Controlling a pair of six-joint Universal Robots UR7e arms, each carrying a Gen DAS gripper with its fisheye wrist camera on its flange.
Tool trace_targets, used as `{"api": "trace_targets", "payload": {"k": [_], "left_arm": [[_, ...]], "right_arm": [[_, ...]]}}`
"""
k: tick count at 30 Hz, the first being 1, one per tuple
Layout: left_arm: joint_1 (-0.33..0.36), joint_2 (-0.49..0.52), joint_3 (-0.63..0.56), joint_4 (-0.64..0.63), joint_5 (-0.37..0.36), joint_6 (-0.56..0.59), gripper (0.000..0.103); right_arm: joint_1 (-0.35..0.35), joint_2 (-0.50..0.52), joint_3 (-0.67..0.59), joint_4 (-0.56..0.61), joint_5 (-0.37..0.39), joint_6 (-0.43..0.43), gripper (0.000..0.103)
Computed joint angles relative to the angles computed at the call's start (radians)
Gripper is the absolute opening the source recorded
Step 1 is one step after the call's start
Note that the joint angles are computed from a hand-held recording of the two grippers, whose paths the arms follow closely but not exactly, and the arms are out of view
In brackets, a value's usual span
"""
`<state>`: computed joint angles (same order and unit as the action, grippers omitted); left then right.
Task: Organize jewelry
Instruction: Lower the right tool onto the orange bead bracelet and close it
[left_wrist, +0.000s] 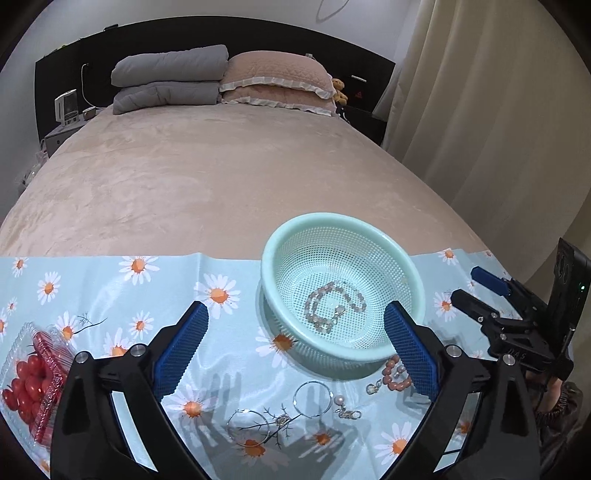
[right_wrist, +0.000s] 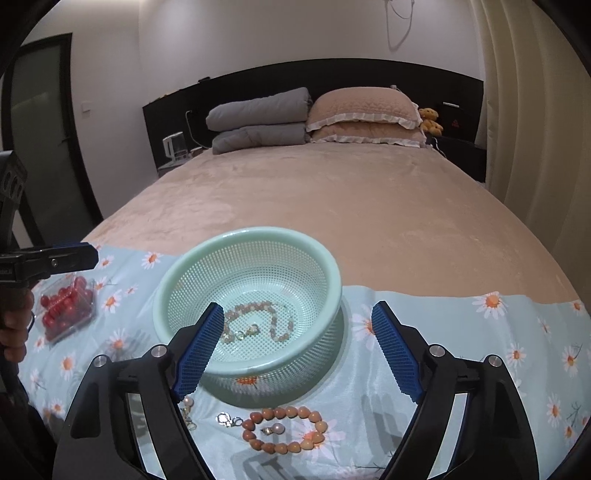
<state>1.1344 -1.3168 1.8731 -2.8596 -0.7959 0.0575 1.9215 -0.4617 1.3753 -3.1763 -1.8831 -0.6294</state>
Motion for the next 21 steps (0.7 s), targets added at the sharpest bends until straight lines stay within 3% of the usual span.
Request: {"api": "trace_targets", "payload": {"k": [3, 13, 21], "left_arm": [[-0.001, 0.001, 0.018, 0.006, 0.048, 0.022, 0.095], [0.052, -0.037, 0.075, 0.074, 0.021, -0.023, 0.097], [0.096, -0.062, 0.117, 0.122, -0.001, -0.064, 0.097]], "right_arm": [[-0.003, -0.001, 0.005, 0.001, -0.006, 0.003, 0.078], [-0.010, -0.005, 0.019, 0.036, -0.048, -0.003, 0.081], [-0.017, 0.004, 0.038, 0.083, -0.122, -0.004, 0.082]]}}
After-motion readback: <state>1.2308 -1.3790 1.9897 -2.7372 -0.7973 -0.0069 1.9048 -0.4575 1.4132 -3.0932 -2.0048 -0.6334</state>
